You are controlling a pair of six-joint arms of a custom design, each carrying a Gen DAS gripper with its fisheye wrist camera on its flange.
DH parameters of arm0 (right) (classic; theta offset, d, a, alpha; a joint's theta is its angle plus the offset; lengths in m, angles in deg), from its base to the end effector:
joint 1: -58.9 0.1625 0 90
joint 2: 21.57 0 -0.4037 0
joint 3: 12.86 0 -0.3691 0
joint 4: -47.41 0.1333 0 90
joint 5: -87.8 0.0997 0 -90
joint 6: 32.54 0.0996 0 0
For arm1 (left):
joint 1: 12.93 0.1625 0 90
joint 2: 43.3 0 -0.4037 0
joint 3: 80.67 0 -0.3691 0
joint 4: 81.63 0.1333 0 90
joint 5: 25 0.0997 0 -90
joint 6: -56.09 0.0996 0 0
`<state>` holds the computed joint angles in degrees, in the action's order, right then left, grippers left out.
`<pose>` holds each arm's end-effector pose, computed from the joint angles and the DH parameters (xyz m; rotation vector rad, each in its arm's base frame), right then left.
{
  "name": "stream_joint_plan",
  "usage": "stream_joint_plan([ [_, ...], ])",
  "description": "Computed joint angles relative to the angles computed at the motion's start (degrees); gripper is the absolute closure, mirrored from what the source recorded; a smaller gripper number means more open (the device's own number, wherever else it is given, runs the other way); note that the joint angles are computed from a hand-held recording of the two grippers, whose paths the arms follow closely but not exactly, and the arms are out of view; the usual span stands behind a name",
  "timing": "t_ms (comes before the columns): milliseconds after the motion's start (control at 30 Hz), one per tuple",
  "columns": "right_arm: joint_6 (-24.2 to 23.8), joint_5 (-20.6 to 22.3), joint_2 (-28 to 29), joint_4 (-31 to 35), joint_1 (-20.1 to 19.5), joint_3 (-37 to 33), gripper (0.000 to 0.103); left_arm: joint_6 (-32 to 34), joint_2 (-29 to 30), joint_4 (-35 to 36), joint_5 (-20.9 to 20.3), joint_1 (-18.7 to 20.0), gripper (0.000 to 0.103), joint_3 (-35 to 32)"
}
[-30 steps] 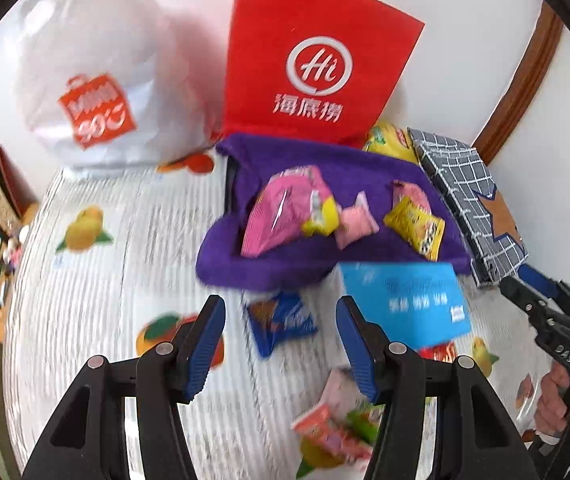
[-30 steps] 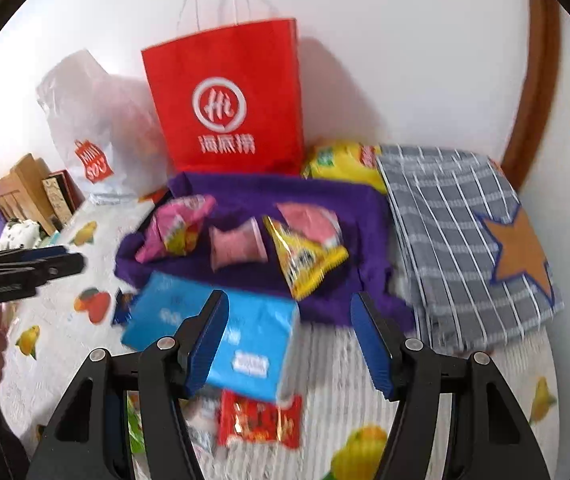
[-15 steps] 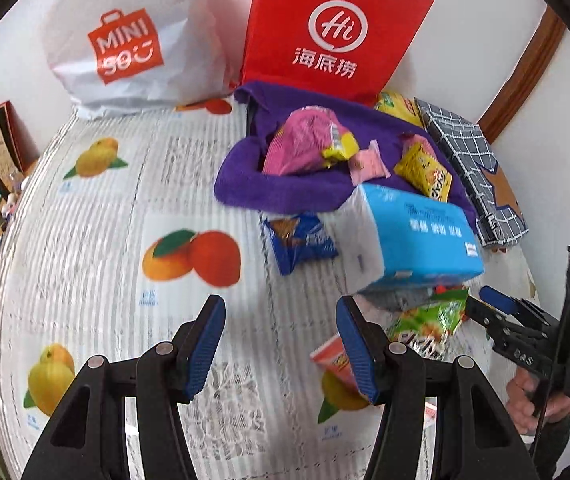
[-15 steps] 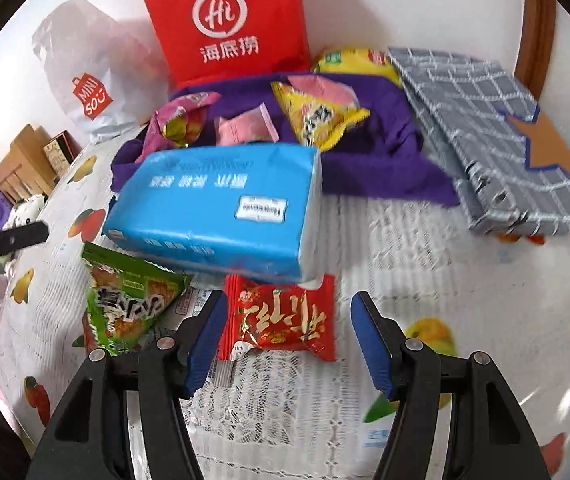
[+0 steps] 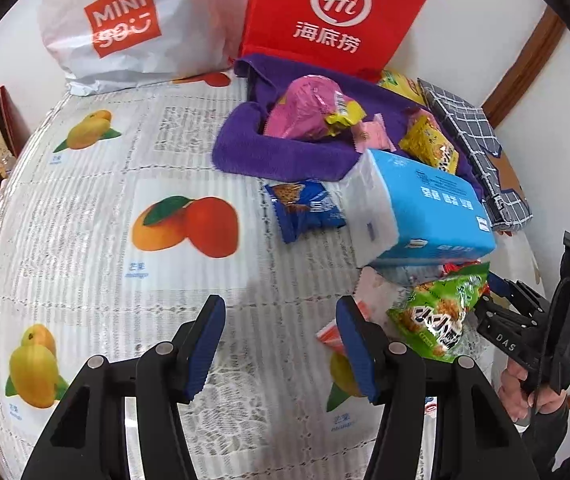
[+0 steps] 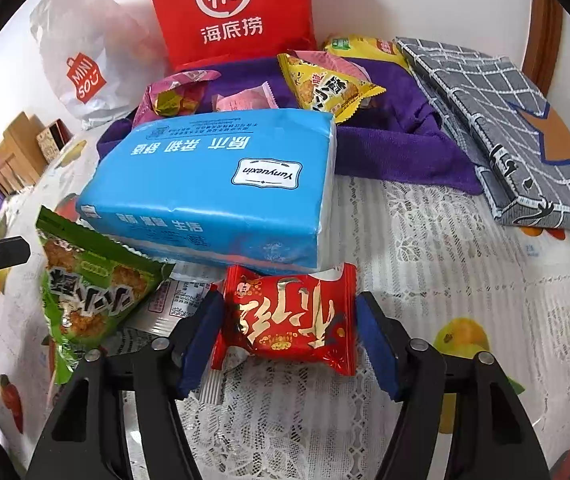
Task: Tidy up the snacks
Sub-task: 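Grasp the blue wrapped snack with the left tool while the right tool approaches the red packet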
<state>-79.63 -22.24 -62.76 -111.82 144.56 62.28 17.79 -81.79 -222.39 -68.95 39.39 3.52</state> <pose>0.0425 -0.7508 0.2034 0.7859 -2.3960 0.5283 -0.2529 -0.6628 0.0895 -0.0595 2.4613 -0.7296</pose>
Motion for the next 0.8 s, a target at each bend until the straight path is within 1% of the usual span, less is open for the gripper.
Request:
stream_joint_plan([
  [67, -0.9, 0.8, -0.7, 1.1, -0.3, 0.3, 0.051, 1.0, 0.5, -0.5, 0.0, -0.2, 0.048, -0.4],
  [133, -0.3, 2.0, -1.8, 3.3, -0.9, 0.2, 0.052, 1.9, 1.0, -1.0, 0.3, -0.2, 0.048, -0.8],
  [167, -0.1, 2.3, -2.2, 3.4, -1.3, 0.2, 0.052, 2.2, 1.2, -1.2, 0.4, -0.2, 0.048, -1.1],
  [300, 0.1, 3.4, -3.0, 0.1, -2.5, 0.4, 0.052, 2.2, 3.3, 0.9, 0.3, 0.8, 0.048, -4.8],
  [400, 1.8, 4.2, -2.9, 0.6, -3.4, -0.7, 0.052, 2.4, 5.3, 2.1, 1.2, 1.6, 0.048, -8.3],
  [467, 2.1, 4.2, -2.6, 0.9, -3.7, -1.1, 0.052, 2.2, 6.5, 1.2, 1.0, 2.4, 0.048, -10.4],
  [533, 0.9, 5.1, -2.9, -0.7, -3.9, -0.1, 0.052, 2.8, 7.4, -0.5, 0.1, 3.2, 0.048, -12.0],
  [600, 0.3, 5.2, -2.8, -2.6, -4.0, 0.8, 0.050, 4.5, 8.8, -1.8, 0.0, 3.9, 0.048, -14.0],
  [667, -0.2, 5.1, -2.7, -4.1, -4.0, 1.3, 0.050, 6.4, 10.5, -1.3, 0.1, 4.6, 0.048, -16.6],
  [733, -0.2, 5.2, -2.6, -4.1, -4.0, 1.3, 0.050, 6.1, 11.9, 1.1, 1.0, 5.1, 0.048, -19.1],
  [767, -0.1, 5.4, -2.7, -3.8, -4.1, 1.2, 0.049, 6.2, 12.5, 1.0, 1.3, 5.5, 0.048, -19.7],
  [800, 0.1, 5.6, -2.7, -3.7, -4.2, 1.1, 0.049, 7.2, 12.8, -0.6, 1.7, 5.5, 0.048, -19.6],
])
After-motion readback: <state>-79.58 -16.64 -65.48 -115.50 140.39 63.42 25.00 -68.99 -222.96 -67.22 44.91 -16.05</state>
